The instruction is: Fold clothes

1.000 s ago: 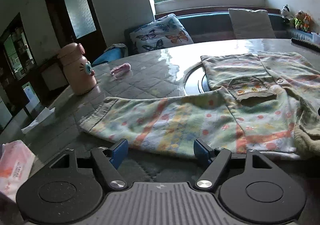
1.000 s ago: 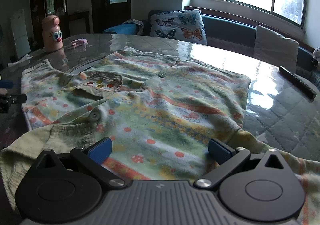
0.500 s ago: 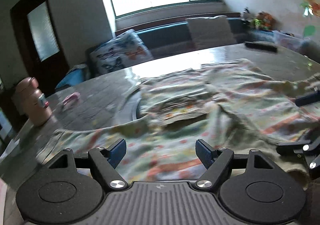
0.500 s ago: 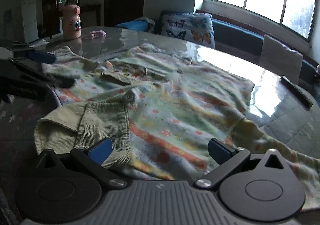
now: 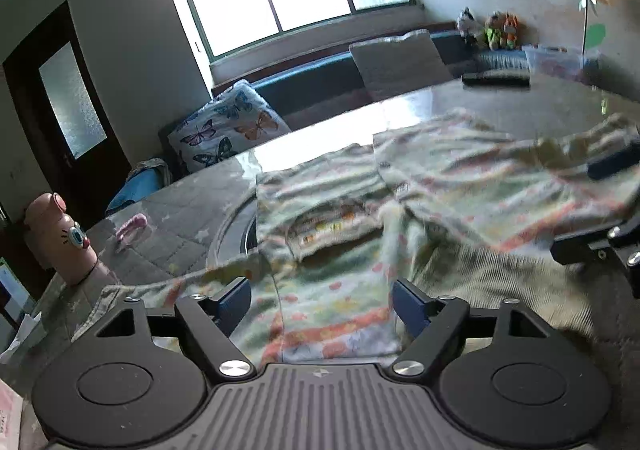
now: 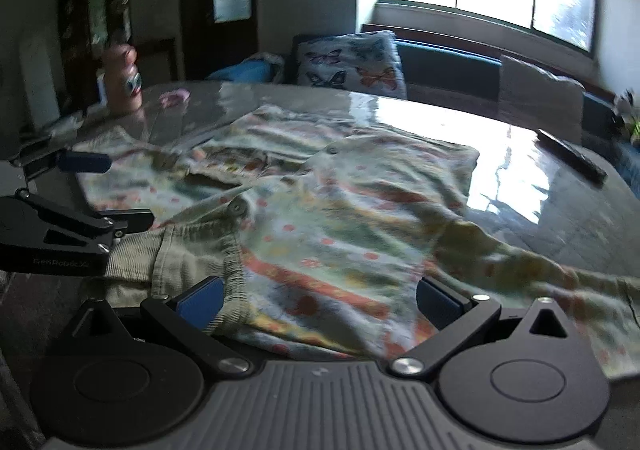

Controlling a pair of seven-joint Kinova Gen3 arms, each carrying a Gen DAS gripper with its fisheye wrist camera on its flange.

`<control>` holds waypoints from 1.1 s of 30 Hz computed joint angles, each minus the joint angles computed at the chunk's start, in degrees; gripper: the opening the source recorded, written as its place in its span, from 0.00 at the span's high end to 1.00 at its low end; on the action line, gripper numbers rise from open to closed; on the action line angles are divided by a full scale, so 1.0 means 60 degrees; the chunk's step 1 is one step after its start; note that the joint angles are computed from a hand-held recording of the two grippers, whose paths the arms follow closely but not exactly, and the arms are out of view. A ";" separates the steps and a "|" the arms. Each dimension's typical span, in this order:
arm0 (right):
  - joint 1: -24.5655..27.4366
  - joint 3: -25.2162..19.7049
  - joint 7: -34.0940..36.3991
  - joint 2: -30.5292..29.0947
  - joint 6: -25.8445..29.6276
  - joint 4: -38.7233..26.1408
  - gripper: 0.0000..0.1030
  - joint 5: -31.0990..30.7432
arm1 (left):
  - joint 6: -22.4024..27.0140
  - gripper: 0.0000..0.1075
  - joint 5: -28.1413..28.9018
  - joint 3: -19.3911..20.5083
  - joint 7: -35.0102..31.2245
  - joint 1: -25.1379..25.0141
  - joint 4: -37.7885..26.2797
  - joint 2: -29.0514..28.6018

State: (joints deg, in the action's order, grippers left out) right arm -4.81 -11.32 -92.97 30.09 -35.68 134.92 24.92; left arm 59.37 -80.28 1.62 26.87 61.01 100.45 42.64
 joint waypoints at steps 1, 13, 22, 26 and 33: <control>0.0118 -0.0002 -0.0102 -0.0022 -0.0060 0.0047 0.00 0.0002 | -0.0001 0.22 -0.0090 -0.0032 0.0100 0.0029 0.0035 -0.0066; 0.0488 0.0581 -0.0505 -0.0044 -0.0599 0.0385 0.00 -0.0908 | -0.0791 0.17 -0.0737 0.0175 0.0300 -0.0360 -0.0335 -0.0172; 0.0698 0.0567 -0.0654 0.0047 -0.0105 -0.0204 0.00 -0.0953 | -0.1552 0.17 -0.0244 -0.0088 -0.0429 -0.0291 -0.0760 0.0159; -0.0118 0.1122 -0.0027 0.0256 0.0244 -0.0742 0.06 -0.2116 | -0.1755 0.17 -0.0131 -0.0248 -0.0665 -0.0185 -0.0827 0.0216; -0.0249 0.1278 0.0336 0.0588 0.0871 -0.1268 0.12 -0.2920 | -0.2017 0.17 0.0091 -0.0458 -0.0968 -0.0099 -0.0939 0.0245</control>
State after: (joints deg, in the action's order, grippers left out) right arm -6.30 -3.65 -90.95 33.62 -30.45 127.31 7.40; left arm 47.27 -79.74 -1.13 21.06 60.42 94.82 44.11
